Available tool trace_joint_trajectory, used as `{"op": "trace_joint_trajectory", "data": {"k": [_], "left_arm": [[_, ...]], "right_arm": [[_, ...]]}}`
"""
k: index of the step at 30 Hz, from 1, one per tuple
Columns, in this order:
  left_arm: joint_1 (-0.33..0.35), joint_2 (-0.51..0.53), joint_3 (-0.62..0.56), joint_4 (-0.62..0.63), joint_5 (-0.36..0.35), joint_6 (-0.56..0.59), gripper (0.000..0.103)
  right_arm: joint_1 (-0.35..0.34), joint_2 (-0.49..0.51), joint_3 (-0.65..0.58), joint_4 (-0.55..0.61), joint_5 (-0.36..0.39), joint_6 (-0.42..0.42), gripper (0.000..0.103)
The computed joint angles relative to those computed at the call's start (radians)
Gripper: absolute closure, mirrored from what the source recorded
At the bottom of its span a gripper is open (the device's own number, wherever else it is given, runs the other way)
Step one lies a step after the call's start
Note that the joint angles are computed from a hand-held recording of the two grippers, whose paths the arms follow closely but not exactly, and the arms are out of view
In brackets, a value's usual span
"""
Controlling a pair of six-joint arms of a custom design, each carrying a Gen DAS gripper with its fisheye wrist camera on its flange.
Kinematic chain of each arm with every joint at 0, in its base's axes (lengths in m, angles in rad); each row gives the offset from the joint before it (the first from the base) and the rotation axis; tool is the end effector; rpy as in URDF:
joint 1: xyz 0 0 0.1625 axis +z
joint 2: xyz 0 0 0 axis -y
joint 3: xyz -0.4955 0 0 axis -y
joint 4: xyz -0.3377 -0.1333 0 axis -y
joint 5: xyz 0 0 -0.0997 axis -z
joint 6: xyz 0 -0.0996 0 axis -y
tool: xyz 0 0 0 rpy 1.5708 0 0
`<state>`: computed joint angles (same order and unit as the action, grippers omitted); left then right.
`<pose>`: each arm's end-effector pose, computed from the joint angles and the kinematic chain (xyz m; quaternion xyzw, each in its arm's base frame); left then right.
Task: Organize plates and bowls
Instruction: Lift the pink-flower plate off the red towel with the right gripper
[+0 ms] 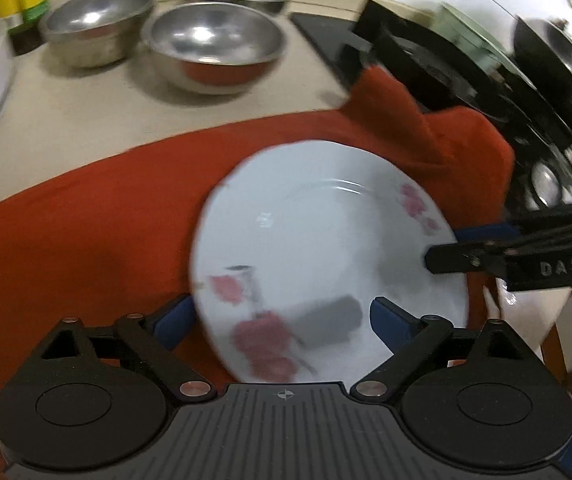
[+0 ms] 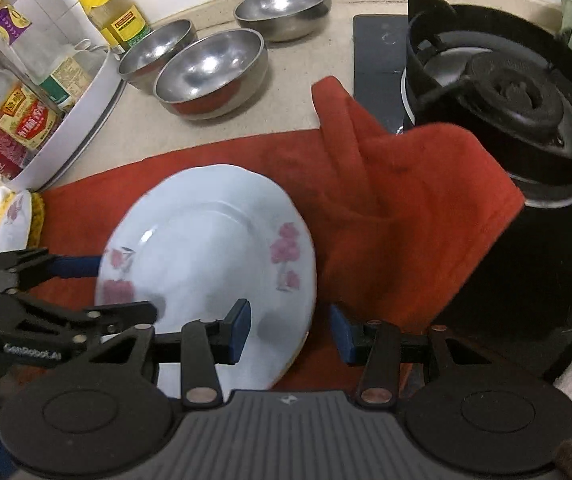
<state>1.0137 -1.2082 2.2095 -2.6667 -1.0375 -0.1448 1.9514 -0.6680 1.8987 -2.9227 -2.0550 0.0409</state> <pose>-0.0898 -0.4921 0.2654 0.1850 0.9457 -0.1333 0.2315 0.3078 -0.5352 0.0756 0.1495 -0.9576 0.1076 0.2217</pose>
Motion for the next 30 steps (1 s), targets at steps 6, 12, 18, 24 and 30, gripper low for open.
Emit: {"op": "trace_joint_trajectory", "data": {"k": [6,12,18,24,30], "left_arm": [[-0.015,0.022,0.009,-0.021,0.027,-0.005,0.001],[-0.028,0.008,0.02,-0.005,0.066,-0.065,0.005],[-0.026,-0.027,0.026,0.039,0.157,-0.165,0.005],[0.003,-0.072,0.035,0.028,0.203,-0.245,0.006],[-0.002,-0.118,0.057,0.016,0.226,-0.281,0.008]], "right_arm": [[-0.013,-0.021,0.031,-0.022,0.03,-0.016,0.062],[-0.004,0.017,0.017,-0.049,0.047,-0.039,0.054],[-0.013,0.028,-0.01,-0.024,0.131,-0.038,0.055],[-0.004,0.101,-0.106,-0.006,0.18,-0.111,0.055],[0.023,0.16,-0.199,0.035,0.148,-0.191,0.055]]}}
